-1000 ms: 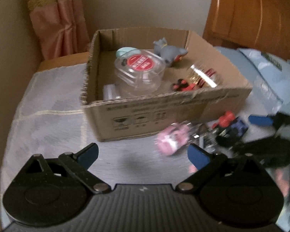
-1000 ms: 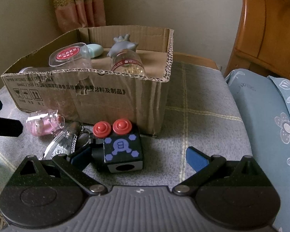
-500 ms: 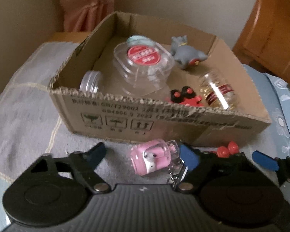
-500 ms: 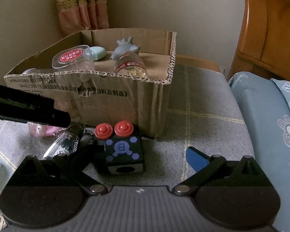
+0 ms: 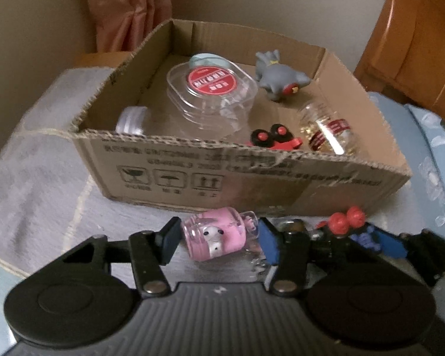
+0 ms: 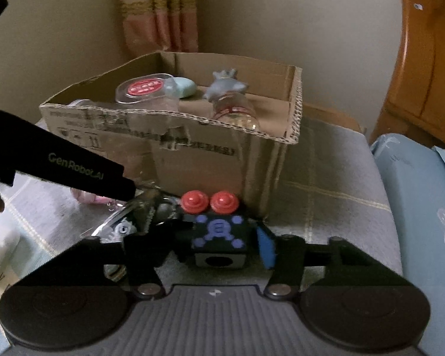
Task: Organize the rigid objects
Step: 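Grasp the pink keychain with the left gripper while the right gripper grasps the black fidget cube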
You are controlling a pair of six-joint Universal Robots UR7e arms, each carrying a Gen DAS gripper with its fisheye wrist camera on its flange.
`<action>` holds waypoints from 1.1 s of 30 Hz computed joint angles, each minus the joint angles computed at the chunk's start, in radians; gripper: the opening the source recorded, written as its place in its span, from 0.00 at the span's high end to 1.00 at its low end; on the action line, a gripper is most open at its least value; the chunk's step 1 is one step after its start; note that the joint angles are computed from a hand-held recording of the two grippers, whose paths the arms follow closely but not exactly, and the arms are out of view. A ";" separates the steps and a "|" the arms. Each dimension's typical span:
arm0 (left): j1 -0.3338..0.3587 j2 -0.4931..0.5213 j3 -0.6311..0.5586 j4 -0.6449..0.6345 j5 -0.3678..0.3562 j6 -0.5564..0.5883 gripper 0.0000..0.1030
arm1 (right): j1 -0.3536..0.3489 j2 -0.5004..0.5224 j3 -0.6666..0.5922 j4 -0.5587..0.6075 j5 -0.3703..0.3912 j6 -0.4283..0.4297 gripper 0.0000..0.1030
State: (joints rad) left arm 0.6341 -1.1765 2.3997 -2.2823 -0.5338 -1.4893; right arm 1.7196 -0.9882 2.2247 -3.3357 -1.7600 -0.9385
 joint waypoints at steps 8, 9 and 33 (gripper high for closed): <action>0.000 -0.051 0.038 -0.027 -0.014 0.117 0.46 | -0.001 -0.031 0.031 0.014 0.003 -0.033 0.46; -0.001 -0.048 0.038 -0.027 -0.013 0.130 0.46 | 0.000 -0.032 0.035 0.008 -0.001 -0.035 0.46; 0.007 -0.094 0.057 0.045 0.004 0.100 0.40 | -0.033 -0.125 0.071 0.084 -0.007 0.025 0.39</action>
